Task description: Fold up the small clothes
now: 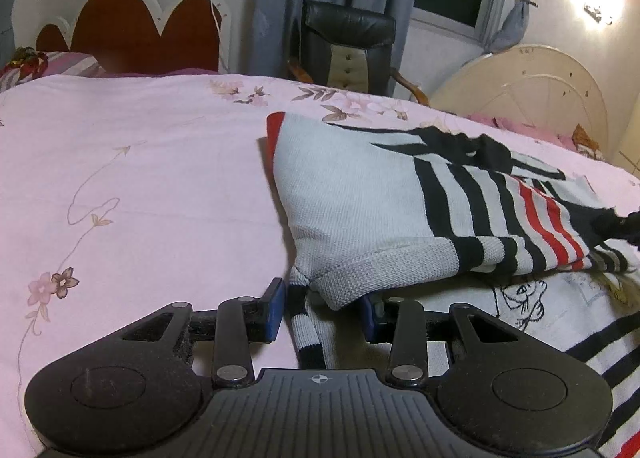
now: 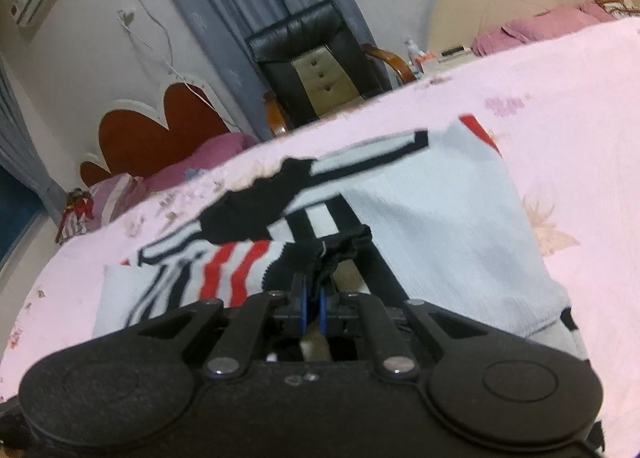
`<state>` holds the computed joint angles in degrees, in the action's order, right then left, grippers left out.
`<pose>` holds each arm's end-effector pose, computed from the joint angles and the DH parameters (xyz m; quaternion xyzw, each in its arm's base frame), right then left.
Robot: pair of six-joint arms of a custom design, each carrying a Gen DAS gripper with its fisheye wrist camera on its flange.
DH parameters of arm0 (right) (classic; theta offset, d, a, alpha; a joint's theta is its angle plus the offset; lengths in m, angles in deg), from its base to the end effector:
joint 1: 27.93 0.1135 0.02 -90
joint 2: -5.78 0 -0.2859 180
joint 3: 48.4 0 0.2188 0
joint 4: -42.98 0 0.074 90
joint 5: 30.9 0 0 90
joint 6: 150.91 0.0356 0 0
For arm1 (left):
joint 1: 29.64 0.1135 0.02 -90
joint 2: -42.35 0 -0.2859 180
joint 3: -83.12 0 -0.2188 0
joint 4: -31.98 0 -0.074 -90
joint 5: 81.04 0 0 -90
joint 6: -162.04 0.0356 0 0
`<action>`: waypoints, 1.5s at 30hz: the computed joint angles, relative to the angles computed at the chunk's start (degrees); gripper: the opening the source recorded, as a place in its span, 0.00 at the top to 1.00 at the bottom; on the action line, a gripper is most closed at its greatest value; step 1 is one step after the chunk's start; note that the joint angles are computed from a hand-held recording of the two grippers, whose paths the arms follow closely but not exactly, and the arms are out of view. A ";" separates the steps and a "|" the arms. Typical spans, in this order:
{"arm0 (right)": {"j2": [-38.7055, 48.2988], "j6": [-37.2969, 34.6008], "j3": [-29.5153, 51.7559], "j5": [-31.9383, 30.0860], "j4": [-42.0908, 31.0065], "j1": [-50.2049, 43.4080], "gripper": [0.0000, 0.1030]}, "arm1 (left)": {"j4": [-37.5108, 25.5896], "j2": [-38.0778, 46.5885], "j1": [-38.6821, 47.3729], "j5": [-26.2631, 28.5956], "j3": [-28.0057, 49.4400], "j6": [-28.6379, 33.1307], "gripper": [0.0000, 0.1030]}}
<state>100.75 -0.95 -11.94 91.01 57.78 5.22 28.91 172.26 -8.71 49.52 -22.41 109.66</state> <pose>0.2065 0.1124 0.1397 0.3101 0.8350 0.1006 0.4434 0.3635 0.1142 0.0664 0.2241 0.8796 -0.1665 0.3852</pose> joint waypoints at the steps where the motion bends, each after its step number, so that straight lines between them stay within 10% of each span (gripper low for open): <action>1: 1.15 0.12 -0.42 -0.90 1.15 -0.65 0.93 | -1.51 -0.31 0.29 0.01 0.36 1.29 0.62; 6: 1.07 0.82 -2.25 -2.07 1.97 -1.23 0.83 | -2.63 -3.83 5.97 5.91 -1.64 2.88 0.59; 9: -3.78 -0.30 -1.14 3.75 -3.66 2.97 0.80 | 1.49 -6.06 5.28 8.91 -4.20 -0.27 0.25; 18: 3.51 -9.52 8.82 -2.83 -11.75 0.35 0.88 | 4.03 -3.67 -6.82 -1.07 -6.09 1.59 0.26; 22: -3.39 -7.13 8.97 3.91 -17.35 3.00 0.76 | 0.62 -5.94 -4.11 5.08 -2.74 -0.09 0.25; 26: -5.82 -8.29 8.63 9.82 -14.61 3.53 0.75 | -0.41 -3.34 -6.27 4.45 6.23 -6.13 0.25; 35: 14.31 -17.11 20.70 -7.70 -3.16 -5.68 0.80 | -8.21 12.53 -14.80 -5.58 29.52 -14.38 0.25; 45: 17.14 -19.48 24.15 -6.85 -2.06 -5.03 0.76 | -7.24 14.21 -14.21 -3.24 31.19 -14.19 0.25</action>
<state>117.89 -20.44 12.21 84.15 55.72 0.18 21.67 186.47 -22.92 46.28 8.78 95.47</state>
